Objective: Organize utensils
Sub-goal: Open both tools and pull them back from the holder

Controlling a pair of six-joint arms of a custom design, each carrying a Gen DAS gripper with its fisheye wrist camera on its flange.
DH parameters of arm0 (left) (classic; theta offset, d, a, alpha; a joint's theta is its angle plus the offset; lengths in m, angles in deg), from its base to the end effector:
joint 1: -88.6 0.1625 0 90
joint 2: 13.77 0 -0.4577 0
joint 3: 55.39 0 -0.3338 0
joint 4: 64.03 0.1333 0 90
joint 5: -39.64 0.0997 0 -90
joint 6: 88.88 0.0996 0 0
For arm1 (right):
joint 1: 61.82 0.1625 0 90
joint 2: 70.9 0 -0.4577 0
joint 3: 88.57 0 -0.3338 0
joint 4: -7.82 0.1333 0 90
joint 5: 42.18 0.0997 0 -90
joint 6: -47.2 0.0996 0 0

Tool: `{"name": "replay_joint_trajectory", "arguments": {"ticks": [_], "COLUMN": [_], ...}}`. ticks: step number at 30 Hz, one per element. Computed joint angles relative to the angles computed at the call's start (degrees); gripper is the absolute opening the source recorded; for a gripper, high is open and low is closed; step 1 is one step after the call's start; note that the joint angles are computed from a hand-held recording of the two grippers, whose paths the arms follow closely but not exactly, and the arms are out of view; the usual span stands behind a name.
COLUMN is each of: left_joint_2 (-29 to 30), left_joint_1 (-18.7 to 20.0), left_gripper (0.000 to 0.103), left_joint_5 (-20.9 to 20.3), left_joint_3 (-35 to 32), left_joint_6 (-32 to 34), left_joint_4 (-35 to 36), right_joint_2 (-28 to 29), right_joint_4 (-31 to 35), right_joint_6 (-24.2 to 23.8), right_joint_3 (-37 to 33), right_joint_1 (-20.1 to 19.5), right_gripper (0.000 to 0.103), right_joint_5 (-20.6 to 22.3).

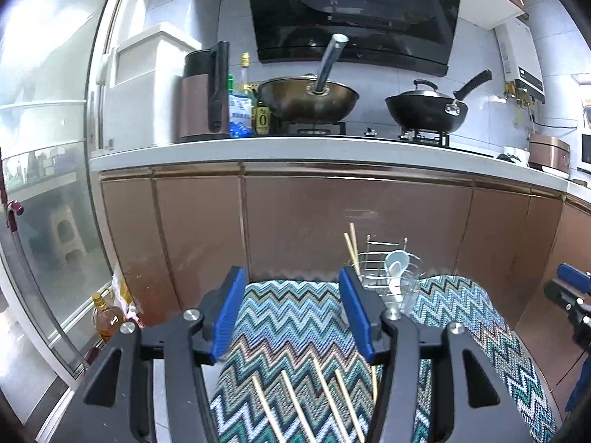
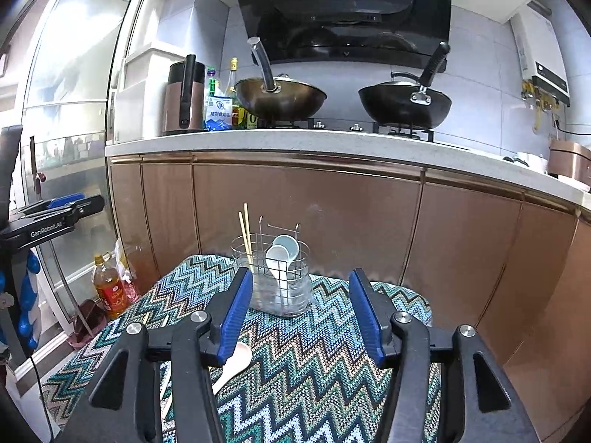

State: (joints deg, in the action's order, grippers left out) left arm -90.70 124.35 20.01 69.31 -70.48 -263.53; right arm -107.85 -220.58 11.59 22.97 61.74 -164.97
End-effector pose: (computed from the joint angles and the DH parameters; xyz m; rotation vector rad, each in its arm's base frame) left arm -0.1956 -0.4207 0.4331 0.4614 1.9255 -1.4335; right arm 0.3832 -0.4341 0.1683 0.9249 -2.0575 1.3695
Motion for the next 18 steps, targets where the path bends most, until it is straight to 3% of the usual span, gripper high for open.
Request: {"name": "replay_joint_trajectory", "arguments": {"ticks": [7, 18], "left_joint_2": [-5.46, -12.99], "left_joint_1": [-1.24, -0.87], "left_gripper": [0.051, 0.051], "left_joint_5": [3.39, 3.87], "left_joint_3": [2.09, 3.58], "left_joint_6": [-7.44, -26.49], "left_joint_4": [8.22, 30.57], "right_joint_2": [-1.22, -3.06], "right_joint_4": [-1.61, -2.32], "right_joint_6": [0.56, 2.14], "right_joint_3": [2.01, 4.47], "right_joint_1": [0.63, -0.41], "right_gripper": [0.054, 0.053], "right_joint_5": [-0.29, 1.01]}}
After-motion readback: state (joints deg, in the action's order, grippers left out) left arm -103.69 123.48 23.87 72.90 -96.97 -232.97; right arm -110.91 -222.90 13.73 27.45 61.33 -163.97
